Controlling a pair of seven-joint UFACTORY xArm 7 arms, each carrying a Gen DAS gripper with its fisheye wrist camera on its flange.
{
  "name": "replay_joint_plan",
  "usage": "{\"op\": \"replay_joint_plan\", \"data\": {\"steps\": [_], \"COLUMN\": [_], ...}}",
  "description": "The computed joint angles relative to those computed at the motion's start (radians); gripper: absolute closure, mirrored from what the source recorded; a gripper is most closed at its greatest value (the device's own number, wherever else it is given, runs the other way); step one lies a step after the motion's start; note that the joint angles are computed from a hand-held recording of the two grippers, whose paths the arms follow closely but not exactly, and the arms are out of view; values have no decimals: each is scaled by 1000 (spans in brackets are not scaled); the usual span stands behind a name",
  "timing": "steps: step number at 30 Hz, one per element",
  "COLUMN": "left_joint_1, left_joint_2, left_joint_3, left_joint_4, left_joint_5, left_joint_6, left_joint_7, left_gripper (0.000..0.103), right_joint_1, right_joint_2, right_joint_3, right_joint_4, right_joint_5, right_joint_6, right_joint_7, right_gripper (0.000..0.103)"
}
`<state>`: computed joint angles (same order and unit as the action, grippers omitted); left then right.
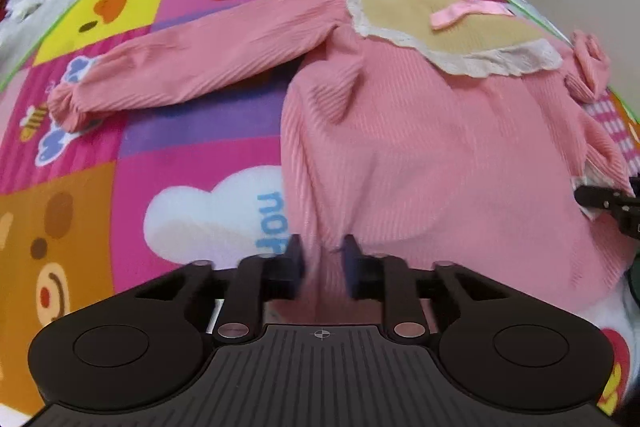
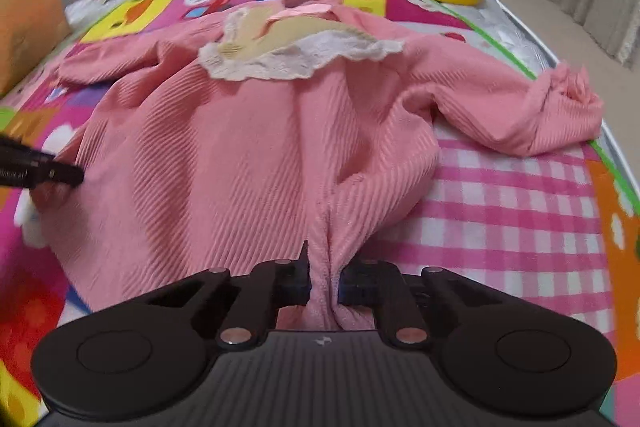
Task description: Fold clothes
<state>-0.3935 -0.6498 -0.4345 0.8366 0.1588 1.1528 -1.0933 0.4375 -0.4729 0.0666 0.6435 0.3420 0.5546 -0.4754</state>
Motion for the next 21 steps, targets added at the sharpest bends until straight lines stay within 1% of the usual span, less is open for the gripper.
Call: {"op": "replay_joint_plan", "data": {"steps": [1, 5, 9, 10, 11, 12, 13, 14, 16, 19, 20, 21], "left_joint_1": [-7, -48, -97, -103, -103, -95, -74, -45, 39, 168, 187, 206], "left_joint_2": [4, -2, -32, -47, -70, -94, -119, -137, -142, -88, -70, -51], "left_joint_3": [-1, -5, -14, -13, -13, -15, -21, -30, -51, -71, -68, -66], "left_joint_4": [9, 15, 14, 10, 1, -7, -16, -23, -28, -28, -32, -35], "left_joint_5": [-7, -57, -111, -120, -124, -121, -107, -87, -31, 48, 71, 95], "left_joint_6": [7, 7, 10, -2, -21, -45, -76, -105, -163, -269, -301, -333], "left_joint_7": [7, 12, 21, 20, 12, -2, -25, -49, -107, -207, -217, -229], "left_gripper": [89, 90, 90, 88, 86, 78, 72, 70, 51, 50, 50, 49], "right_joint_1": [0, 3, -7, -11, -17, -28, -39, -48, -62, -41, -32, -13], "right_joint_2": [-18, -105, -165, -178, -191, -199, -204, -209, -199, -111, -76, -36], "right_joint_3": [-1, -25, -65, -74, -83, -87, -90, -95, -76, -61, -58, -65], "right_joint_4": [-5, -35, -28, -24, -20, -14, -7, 1, 18, 111, 150, 194], "right_joint_5": [-13, -34, 1, 10, 19, 31, 44, 56, 62, 94, 109, 145], "right_joint_6": [21, 144, 245, 271, 297, 289, 273, 257, 190, 127, 111, 106], "right_joint_7": [-13, -75, -114, -123, -132, -133, -132, -130, -118, -88, -76, -66], "right_gripper": [94, 94, 93, 92, 89, 83, 80, 77, 77, 77, 75, 67]}}
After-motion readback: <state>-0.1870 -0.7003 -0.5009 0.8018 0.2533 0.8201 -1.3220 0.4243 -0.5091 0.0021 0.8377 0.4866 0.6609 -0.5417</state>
